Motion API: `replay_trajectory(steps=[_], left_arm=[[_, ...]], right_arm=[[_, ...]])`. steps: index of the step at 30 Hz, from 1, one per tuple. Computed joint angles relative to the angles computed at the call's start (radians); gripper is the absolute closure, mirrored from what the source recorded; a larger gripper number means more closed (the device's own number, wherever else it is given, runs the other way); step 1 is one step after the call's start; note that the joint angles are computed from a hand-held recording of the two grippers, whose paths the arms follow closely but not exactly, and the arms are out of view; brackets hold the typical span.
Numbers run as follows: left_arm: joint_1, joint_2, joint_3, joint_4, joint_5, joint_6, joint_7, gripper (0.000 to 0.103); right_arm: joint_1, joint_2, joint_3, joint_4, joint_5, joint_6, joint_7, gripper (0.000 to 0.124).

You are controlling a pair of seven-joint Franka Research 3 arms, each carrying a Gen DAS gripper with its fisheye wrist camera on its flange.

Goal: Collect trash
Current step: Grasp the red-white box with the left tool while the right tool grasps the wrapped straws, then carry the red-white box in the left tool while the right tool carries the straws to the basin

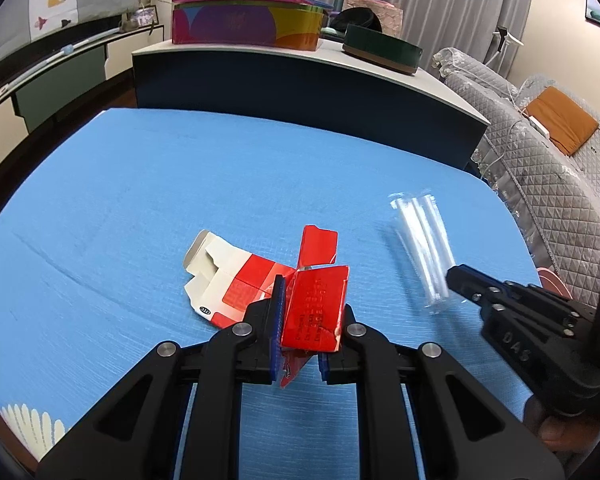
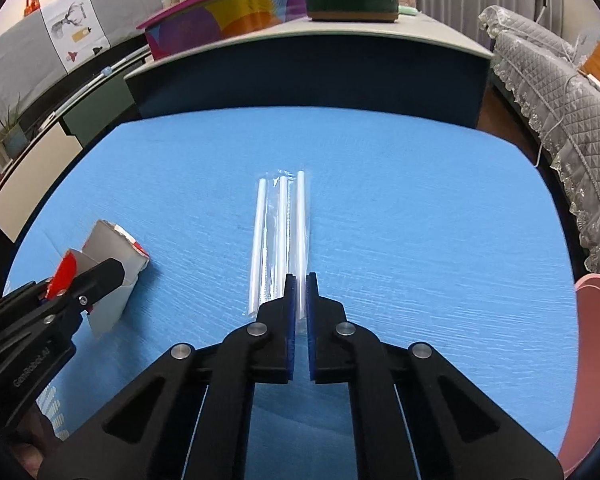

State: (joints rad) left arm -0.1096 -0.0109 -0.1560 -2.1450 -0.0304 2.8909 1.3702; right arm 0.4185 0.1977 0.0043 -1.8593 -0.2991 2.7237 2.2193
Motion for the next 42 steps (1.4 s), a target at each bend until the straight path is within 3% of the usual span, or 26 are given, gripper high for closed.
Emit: replay_trajectory(steps=[11, 24, 42], left_arm=[[-0.016, -0.030, -0.003, -0.028, 0.018, 0.047, 0.008, 0.090], [-0.063, -0.071, -0.008, -0.057, 0.056, 0.081, 0.001, 0.090], [-0.170, -0.066, -0.041, -0.034, 0.021, 0.103, 0.078, 0.090]], right_arm=[[-0.032, -0.135, 0.006, -0.123, -0.148, 0.041, 0.168, 0.119], [-0.164, -0.311, 0.104, -0.272, -0.292, 0.055, 0.313, 0.119], [-0.407, -0.589, 0.225, -0.520, -0.256, 0.079, 0.364, 0.119]])
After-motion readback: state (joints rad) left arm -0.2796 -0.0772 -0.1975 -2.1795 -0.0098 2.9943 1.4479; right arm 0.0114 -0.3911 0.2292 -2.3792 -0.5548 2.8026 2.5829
